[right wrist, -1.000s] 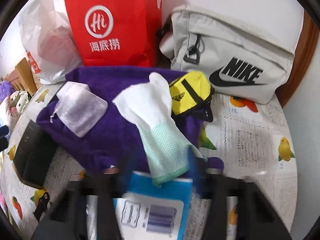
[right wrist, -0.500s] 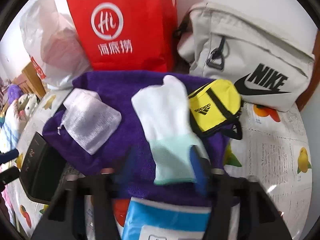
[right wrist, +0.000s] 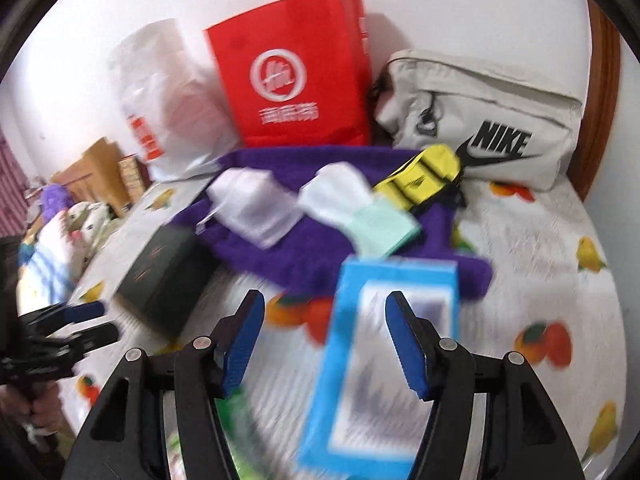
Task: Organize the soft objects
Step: 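Move both tools back toward the remaining items on the bed, then grasp the light-green wet-wipe pack with the right tool while the left tool grasps the black watch strap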
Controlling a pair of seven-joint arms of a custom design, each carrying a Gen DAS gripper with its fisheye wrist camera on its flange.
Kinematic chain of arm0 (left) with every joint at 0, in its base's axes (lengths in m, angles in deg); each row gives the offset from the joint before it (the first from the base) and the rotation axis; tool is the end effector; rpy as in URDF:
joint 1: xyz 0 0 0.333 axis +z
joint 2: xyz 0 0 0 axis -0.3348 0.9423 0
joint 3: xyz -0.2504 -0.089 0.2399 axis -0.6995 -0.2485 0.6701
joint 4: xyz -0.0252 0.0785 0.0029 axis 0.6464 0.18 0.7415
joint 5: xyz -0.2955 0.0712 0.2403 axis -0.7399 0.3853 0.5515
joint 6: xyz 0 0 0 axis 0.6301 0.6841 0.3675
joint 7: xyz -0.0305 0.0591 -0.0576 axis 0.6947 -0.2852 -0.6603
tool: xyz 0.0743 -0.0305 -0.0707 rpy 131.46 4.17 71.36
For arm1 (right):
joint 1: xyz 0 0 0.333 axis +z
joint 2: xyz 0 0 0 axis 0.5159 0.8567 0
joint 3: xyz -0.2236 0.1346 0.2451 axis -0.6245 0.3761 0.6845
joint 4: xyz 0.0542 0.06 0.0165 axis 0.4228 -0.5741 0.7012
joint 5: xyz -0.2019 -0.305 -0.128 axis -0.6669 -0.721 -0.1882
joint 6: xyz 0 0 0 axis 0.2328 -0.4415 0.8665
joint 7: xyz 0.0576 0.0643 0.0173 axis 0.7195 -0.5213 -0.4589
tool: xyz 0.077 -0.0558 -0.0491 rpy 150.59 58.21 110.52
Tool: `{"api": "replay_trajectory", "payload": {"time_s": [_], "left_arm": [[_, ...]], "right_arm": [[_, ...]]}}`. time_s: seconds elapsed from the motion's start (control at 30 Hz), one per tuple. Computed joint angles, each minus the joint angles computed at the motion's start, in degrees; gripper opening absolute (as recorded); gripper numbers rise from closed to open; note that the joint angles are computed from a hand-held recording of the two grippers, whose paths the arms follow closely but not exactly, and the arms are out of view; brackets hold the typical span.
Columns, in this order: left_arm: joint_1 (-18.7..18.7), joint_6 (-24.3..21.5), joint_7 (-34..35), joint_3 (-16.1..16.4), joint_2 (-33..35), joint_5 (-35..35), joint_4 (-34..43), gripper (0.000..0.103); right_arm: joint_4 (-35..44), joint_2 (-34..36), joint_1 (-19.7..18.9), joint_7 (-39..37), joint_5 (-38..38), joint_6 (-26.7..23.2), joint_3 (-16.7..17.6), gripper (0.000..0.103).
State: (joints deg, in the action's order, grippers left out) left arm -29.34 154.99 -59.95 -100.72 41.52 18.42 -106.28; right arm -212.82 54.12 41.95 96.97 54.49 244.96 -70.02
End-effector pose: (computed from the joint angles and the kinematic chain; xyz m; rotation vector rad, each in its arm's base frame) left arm 0.4118 -0.2263 0.3990 -2.2168 1.5166 -0.6957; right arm 0.5654 0.1142 0.4122 -2.0679 1.1247 -0.2313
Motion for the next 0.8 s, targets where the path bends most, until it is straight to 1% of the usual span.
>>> {"api": "replay_trajectory", "payload": {"time_s": [0.07,0.17,0.2,0.23,0.33,0.37,0.43,0.57,0.63,0.7,0.77,0.8], "left_arm": [[-0.47,-0.11,0.70,-0.07,0.22,-1.67,-0.60,0.070],[-1.13,-0.38,1.17,-0.28,0.47,-3.67,-1.49,0.070],[-1.16,-0.24,0.98,-0.30,0.53,-3.74,-1.66,0.070],[-1.13,0.19,0.38,-0.35,0.49,-3.41,-1.99,0.070],[-1.06,1.09,-1.28,-0.68,0.17,-1.77,-2.72,0.071],[-1.08,1.18,-1.66,-0.80,0.06,-1.26,-2.94,0.071],[-1.26,1.08,-2.25,-1.02,-0.16,-0.81,-3.34,0.071],[-1.27,2.40,-3.47,-0.97,0.24,-0.04,-4.00,0.071],[-1.31,3.09,-3.45,-0.84,0.49,-0.09,-4.21,0.071],[-1.36,3.26,-3.24,-0.81,0.69,-0.05,-4.16,0.071],[-1.51,3.27,-2.63,-0.73,0.80,-0.53,-4.13,0.071],[-1.60,3.25,-2.27,-0.71,0.86,-0.80,-4.11,0.071]], "right_arm": [[-3.48,-2.63,-0.14,-1.39,1.47,-1.25,0.00,0.063],[-8.98,-6.55,0.19,-4.11,2.13,-4.84,-0.61,0.063],[-10.20,-7.28,0.63,-4.55,1.63,-4.86,-0.68,0.063],[-11.55,-7.98,1.16,-5.09,0.82,-4.23,-0.62,0.063],[-15.82,-9.81,3.14,-8.16,0.06,0.55,-0.04,0.063],[-16.42,-9.86,3.48,-8.65,-0.38,1.17,-0.17,0.063],[-17.76,-9.94,3.84,-8.48,-1.78,1.83,-0.50,0.063],[-19.11,-9.86,3.75,-5.22,-6.94,0.90,-1.09,0.063],[-19.56,-9.69,4.18,-5.99,-7.14,2.19,-0.84,0.064],[-19.90,-9.50,4.66,-7.22,-7.36,2.85,-0.58,0.071],[-19.87,-8.77,5.43,-8.85,-5.89,4.99,-0.05,0.072],[-19.67,-8.30,5.63,-8.90,-5.90,5.31,0.07,0.073]]}}
